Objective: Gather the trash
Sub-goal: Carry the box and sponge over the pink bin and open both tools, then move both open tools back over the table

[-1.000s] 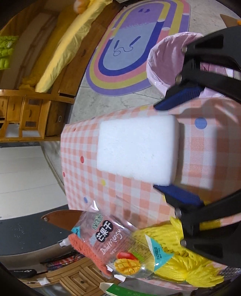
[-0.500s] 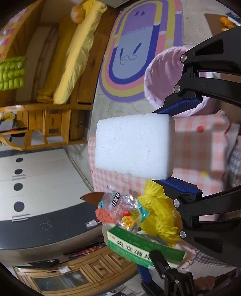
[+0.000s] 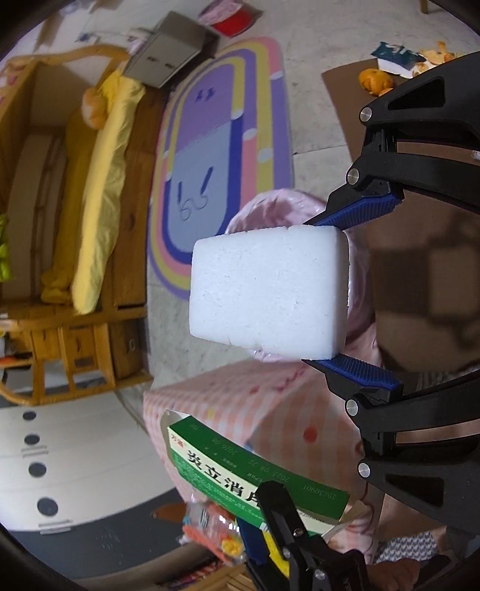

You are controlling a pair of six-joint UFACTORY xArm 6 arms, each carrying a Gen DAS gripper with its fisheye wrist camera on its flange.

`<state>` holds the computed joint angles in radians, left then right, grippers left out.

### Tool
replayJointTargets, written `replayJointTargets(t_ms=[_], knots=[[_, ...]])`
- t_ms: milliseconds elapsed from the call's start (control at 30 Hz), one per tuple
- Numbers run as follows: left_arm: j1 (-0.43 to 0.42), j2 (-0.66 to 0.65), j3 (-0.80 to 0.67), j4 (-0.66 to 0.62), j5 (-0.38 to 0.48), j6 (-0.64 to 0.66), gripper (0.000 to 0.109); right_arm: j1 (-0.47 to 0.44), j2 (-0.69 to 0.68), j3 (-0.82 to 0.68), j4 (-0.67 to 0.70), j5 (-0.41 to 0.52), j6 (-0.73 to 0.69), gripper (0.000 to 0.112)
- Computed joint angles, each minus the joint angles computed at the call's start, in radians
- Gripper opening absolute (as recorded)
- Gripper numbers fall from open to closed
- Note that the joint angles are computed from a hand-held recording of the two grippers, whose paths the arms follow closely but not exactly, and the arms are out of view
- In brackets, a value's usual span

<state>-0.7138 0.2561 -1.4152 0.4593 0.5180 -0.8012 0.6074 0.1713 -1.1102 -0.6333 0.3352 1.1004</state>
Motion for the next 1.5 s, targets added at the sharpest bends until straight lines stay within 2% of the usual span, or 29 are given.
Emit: replayJointTargets(t_ms=[233,367,467,567,733,933,1100,1300,1500], knots=[[0.000,0.203,-0.244,-0.140,0.028,0.182,0.084,-0.039,0.126,-0.073,0.095,-0.004,-0.082,0.064],[0.008,0.269,-0.331,-0.237,0.014,0.292,0.086,-0.060,0.194,-0.125,0.116,-0.035,-0.125,0.070],[0.010,0.280,-0.346,-0.250,0.000,0.302,0.093,-0.070,0.230,-0.161,0.131,-0.023,-0.151,0.081],[0.015,0.258,-0.320,-0.182,-0.013,0.232,0.095,-0.076,0.220,-0.150,0.111,-0.005,-0.134,0.081],[0.026,0.156,-0.205,-0.036,-0.020,0.076,0.095,-0.064,0.130,-0.073,0.057,0.044,-0.057,0.081],[0.026,-0.019,-0.026,0.152,0.007,-0.129,0.095,-0.025,-0.009,0.021,0.007,0.018,0.029,0.081],[0.019,-0.163,0.107,0.239,0.043,-0.239,0.095,0.030,-0.063,0.010,-0.034,0.021,0.066,0.081],[0.015,-0.379,0.297,0.337,0.100,-0.374,0.096,0.106,-0.076,-0.056,-0.009,-0.015,-0.012,0.078],[0.030,-0.589,0.475,0.369,0.226,-0.442,0.096,0.200,-0.004,-0.197,0.047,-0.013,-0.152,0.076]])
